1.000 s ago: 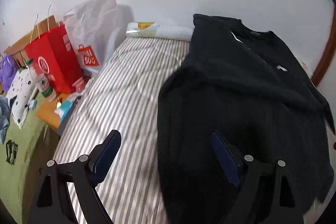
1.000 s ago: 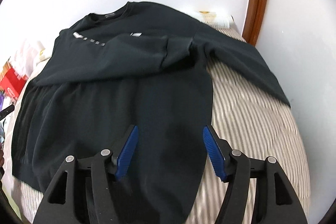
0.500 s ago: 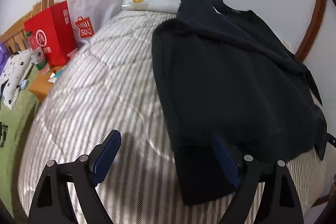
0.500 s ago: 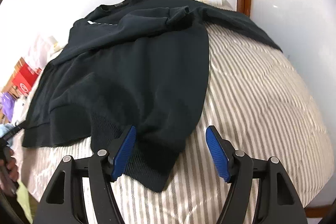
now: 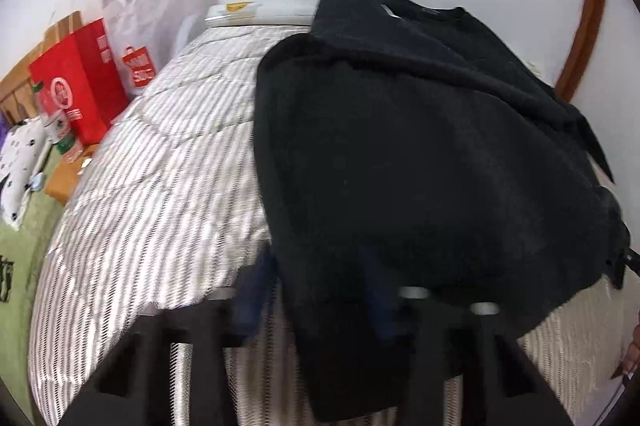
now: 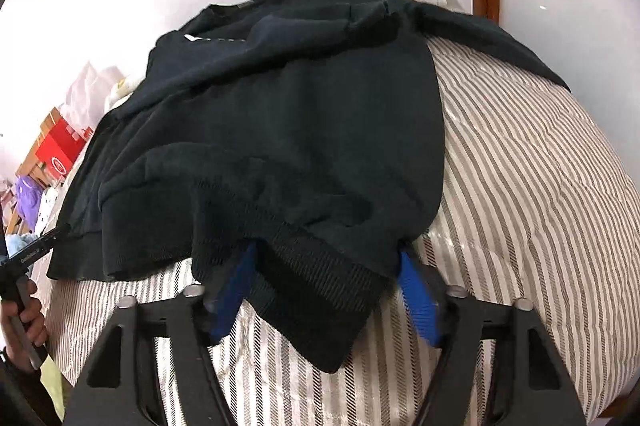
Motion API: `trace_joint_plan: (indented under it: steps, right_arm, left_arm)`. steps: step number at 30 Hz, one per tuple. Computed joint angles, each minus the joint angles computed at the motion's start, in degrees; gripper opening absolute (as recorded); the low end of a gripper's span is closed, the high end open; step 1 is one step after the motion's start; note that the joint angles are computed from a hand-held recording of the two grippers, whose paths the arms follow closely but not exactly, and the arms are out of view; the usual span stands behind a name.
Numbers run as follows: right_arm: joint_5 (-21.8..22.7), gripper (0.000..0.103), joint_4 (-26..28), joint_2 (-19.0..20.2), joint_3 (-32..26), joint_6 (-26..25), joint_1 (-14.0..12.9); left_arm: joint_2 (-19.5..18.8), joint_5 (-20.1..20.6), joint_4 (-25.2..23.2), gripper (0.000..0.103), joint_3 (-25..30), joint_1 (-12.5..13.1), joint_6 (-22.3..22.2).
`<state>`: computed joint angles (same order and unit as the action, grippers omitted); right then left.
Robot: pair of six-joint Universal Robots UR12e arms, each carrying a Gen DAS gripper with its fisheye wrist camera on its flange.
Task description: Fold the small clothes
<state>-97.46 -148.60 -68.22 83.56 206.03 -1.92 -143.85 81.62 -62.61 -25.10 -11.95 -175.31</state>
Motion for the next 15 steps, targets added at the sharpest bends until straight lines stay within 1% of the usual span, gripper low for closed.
trace_joint_plan:
  steps: [1,2,3,4,6,9,11,15]
  right_arm:
    - [-0.8,0.042,-0.14,-0.01,-0.04,-0.76,0.17]
    - [-1.6,0.028,-0.69,-0.18,0.11,-1.63,0.26]
    - [-1.45,0.016,-1.32,-0.51,0.44,-2.08,0.16]
    - [-0.14,0.012,-2.11,-1.11,1.04,-2.24,-0.23]
    - [3.22,0.01,-3.71,-2.35,2.42,-1.26,-1.23]
    - [5.83,0.009,-4.72,-4.06,4.07,-0.44,-2.05]
    - [6.28,0.009,-4.88,-4.95,4.78,-0.27,-2.15]
    - [6.47,0.009,-4.04,-6.79,5.94,-0.64,-2.09]
  left_arm:
    - [0.14,2.15,0.72,0.016,-0.26,-0.31,-0.01]
    - [0.25,3.31,0.88,0.014,-0.38,-0.45,0.2]
    - [0.36,3.01,0.59,0.013,-0.41,-0.36,0.2]
    - [0.66,2.85,0.97,0.013,-0.91,-0.24,-0.33]
    - [1.62,2.67,2.09,0.012,-2.47,0.04,-1.19]
    - [3.56,2.99,4.4,0.011,-5.59,0.19,-0.97]
    - [4.85,3.46,5.51,0.011,-7.52,0.24,-0.82]
    - [8.22,2.92,9.02,0.01,-12.79,0.74,-0.84]
